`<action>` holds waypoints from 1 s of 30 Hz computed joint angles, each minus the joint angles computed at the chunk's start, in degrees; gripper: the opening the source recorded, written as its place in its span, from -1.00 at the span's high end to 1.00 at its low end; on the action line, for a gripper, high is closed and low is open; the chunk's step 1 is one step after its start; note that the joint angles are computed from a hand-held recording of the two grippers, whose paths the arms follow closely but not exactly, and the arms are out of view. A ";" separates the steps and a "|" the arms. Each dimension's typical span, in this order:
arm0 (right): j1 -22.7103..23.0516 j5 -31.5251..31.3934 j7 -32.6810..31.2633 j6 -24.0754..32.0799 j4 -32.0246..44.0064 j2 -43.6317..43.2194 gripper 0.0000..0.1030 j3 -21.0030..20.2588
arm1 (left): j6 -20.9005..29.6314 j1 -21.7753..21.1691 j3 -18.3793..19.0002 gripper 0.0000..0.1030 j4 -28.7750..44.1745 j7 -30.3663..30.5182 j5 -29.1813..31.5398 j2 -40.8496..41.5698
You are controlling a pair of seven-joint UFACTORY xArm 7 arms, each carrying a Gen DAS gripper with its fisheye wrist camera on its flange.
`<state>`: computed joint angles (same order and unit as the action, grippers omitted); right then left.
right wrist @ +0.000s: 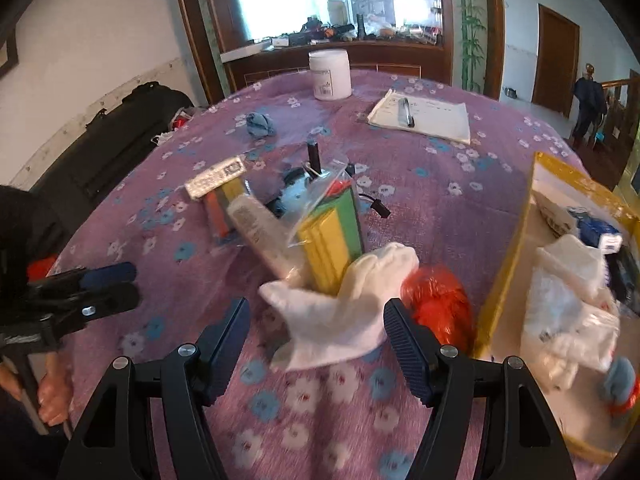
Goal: Organize soft objects
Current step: 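Move both open grippers back toward the remaining items on the table, then grasp the yellow-patterned tissue pack with left while right holds the white cloth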
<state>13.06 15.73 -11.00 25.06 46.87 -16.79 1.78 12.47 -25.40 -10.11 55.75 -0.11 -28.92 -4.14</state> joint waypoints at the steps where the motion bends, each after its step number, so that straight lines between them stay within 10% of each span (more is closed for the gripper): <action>1: -0.52 -0.67 1.09 0.07 0.33 0.90 -0.21 0.33 | -0.05 0.12 -0.11 -0.26 -0.10 -0.55 0.73 -0.04; 3: -1.33 -2.07 3.35 0.78 -0.21 1.02 0.68 1.02 | 0.07 0.00 -0.11 -0.26 0.03 -0.49 0.77 0.01; 15: 8.44 4.00 -6.27 4.63 -11.53 -15.96 0.72 -2.41 | 1.20 0.16 0.36 -0.26 0.39 2.65 -5.28 -0.01; 19: 9.02 2.92 -8.01 5.79 -13.25 -17.46 0.46 -1.04 | 3.14 0.85 0.40 -0.26 0.32 0.13 -2.75 -1.43; 24: 10.79 6.65 -10.44 2.28 -15.72 -20.73 -0.36 -4.54 | 4.47 4.12 -0.21 -0.39 0.12 -8.61 10.36 -4.79; 30: 14.08 12.81 -12.70 -2.10 -17.92 -20.65 -0.45 -9.17 | 10.32 5.93 1.69 -0.59 9.64 -10.10 15.96 1.51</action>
<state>27.13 28.54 -23.69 22.97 28.95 -37.43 -7.39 22.79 -19.46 -8.43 65.38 -10.20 -12.96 -2.63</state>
